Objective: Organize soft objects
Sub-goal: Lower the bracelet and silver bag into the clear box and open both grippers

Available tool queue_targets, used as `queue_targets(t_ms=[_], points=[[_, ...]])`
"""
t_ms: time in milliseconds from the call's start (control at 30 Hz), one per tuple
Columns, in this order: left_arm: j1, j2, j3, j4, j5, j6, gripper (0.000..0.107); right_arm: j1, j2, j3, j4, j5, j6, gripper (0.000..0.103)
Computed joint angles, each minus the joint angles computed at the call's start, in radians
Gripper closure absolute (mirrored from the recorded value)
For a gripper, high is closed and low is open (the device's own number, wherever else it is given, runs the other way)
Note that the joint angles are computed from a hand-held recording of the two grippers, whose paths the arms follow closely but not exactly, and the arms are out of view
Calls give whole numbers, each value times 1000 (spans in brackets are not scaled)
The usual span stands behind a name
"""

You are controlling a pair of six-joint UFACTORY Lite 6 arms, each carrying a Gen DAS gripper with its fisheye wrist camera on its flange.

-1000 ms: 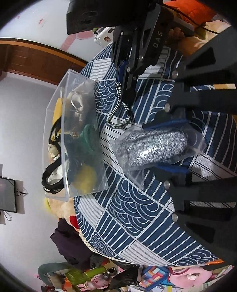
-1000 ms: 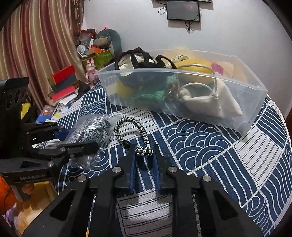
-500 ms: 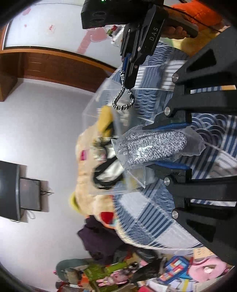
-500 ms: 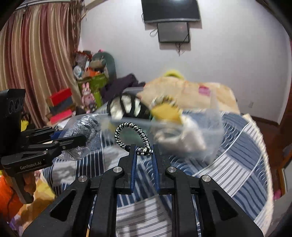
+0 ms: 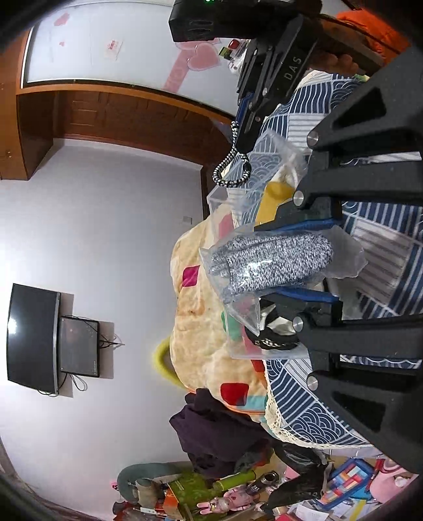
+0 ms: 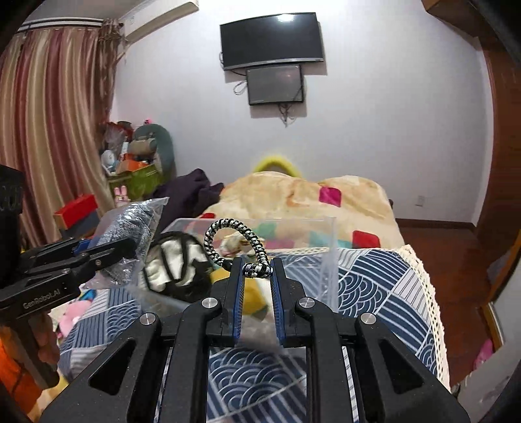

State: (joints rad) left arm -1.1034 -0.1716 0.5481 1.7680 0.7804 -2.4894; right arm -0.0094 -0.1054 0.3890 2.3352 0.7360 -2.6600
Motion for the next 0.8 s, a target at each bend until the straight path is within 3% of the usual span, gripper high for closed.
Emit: queue_targets(t_ms=[267,400,533,800], points=[[182,199,100,193,-149,-135,78,76,209,156,138,-84,-79,89],[238,279,129,291,-193,-220,77,109,234,168,191,-118,-130,88],[252,311,143,306,-209,-226,76,124,219,160,226,-145,-173,81],[225,294,122,264,-200,-209,54,92,165,130,129,-148,-105,65]])
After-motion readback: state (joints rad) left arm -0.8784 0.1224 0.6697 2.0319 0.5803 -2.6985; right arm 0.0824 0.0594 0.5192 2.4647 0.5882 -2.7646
